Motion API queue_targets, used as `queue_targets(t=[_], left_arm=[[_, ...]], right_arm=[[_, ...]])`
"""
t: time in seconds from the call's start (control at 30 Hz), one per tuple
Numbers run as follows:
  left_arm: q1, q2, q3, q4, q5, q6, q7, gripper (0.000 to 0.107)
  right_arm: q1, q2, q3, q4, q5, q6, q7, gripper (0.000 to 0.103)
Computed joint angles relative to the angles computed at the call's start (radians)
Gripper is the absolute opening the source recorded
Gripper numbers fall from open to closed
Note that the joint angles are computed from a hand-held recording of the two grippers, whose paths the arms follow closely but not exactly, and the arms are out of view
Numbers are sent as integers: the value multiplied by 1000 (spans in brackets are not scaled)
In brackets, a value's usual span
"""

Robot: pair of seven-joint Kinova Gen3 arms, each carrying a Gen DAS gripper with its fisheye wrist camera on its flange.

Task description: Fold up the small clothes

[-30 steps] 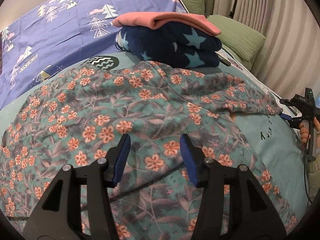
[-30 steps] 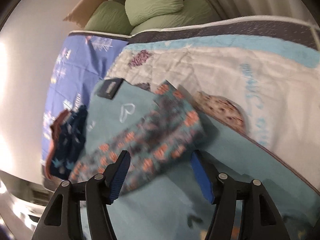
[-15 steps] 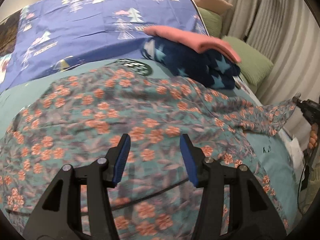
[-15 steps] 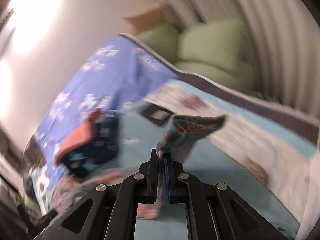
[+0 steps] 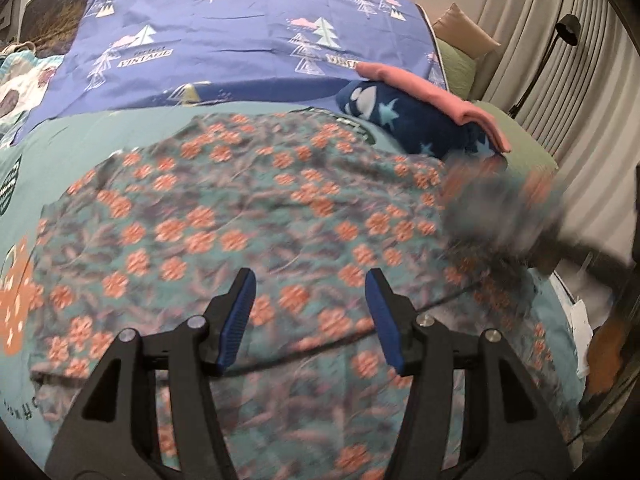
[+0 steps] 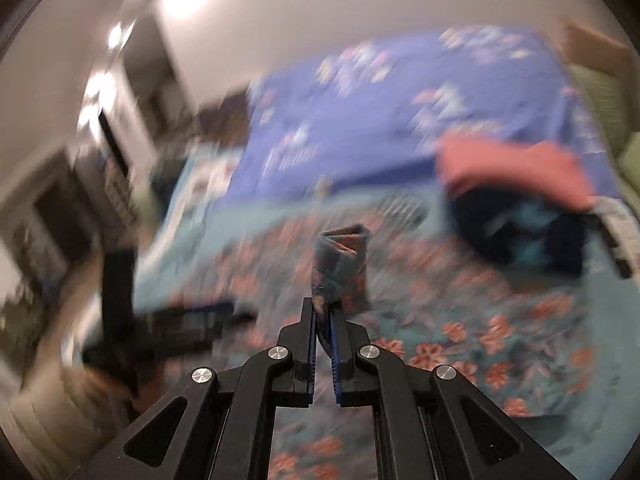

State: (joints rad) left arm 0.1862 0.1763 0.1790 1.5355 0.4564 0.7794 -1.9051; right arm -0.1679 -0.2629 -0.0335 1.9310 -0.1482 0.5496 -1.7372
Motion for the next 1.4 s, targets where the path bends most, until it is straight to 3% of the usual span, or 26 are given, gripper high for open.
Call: queue_targets(t=[0.1, 0.2, 0.3, 0.4, 0.47, 0.6, 0.63, 0.67, 0.73, 0.8, 0.87, 0.93, 1.0, 1.07, 1.17, 1.27, 1.33, 1.4], left_arm=[[-30, -2, -4, 12, 32, 22, -43, 59], [-49, 12, -15, 5, 94, 81, -86, 60], [-103, 29, 21, -1, 216, 165, -168, 60], [-111, 60, 40, -24, 304, 266, -229, 61], [-83, 79, 36, -47, 302, 302, -217, 62], [-1, 95, 48, -61, 214, 235, -142, 57], [33, 87, 29, -53, 207, 206, -151, 22], [67, 84, 6, -54, 194, 192, -155, 5], [82, 43, -6, -20, 218, 138, -192, 4], [27, -14, 37, 10, 281, 107, -273, 4], [-18, -32, 63, 5, 320, 142, -331, 4], [7, -38, 42, -17, 295, 183, -327, 4], [55, -33, 38, -31, 221, 195, -287, 4], [80, -36, 44, -20, 172, 180, -273, 4], [91, -43, 43, 15, 159, 161, -293, 4], [90, -41, 39, 26, 165, 174, -300, 4], [87, -31, 36, 19, 166, 182, -298, 4], [87, -22, 35, 13, 166, 180, -285, 4]], right_arm=[[20, 86, -68, -19, -54, 105, 100, 10], [66, 118, -68, -25, -167, 207, 222, 12], [139, 71, -39, -6, -245, 217, 302, 15], [212, 9, -28, 3, -251, 190, 264, 21], [226, -5, -11, -10, -235, 184, 224, 24], [252, -8, -49, -37, -94, 180, 73, 26], [259, -11, -58, -33, -64, 181, 34, 28], [261, -13, -54, -27, -50, 180, 7, 29], [274, -18, -37, -8, -59, 178, -5, 30], [265, -21, 7, 0, -80, 177, 13, 30], [277, -20, 33, -8, -135, 174, 68, 30], [277, 3, 64, -46, -211, 176, 145, 35], [206, 80, 136, -132, -266, 223, 208, 51], [131, 173, 207, -224, -266, 302, 206, 51], [41, 312, 294, -341, -214, 424, 102, 51], [87, 388, 268, -381, -245, 474, 82, 51], [167, 407, 196, -366, -300, 457, 123, 51], [194, 420, 148, -361, -295, 429, 130, 43]])
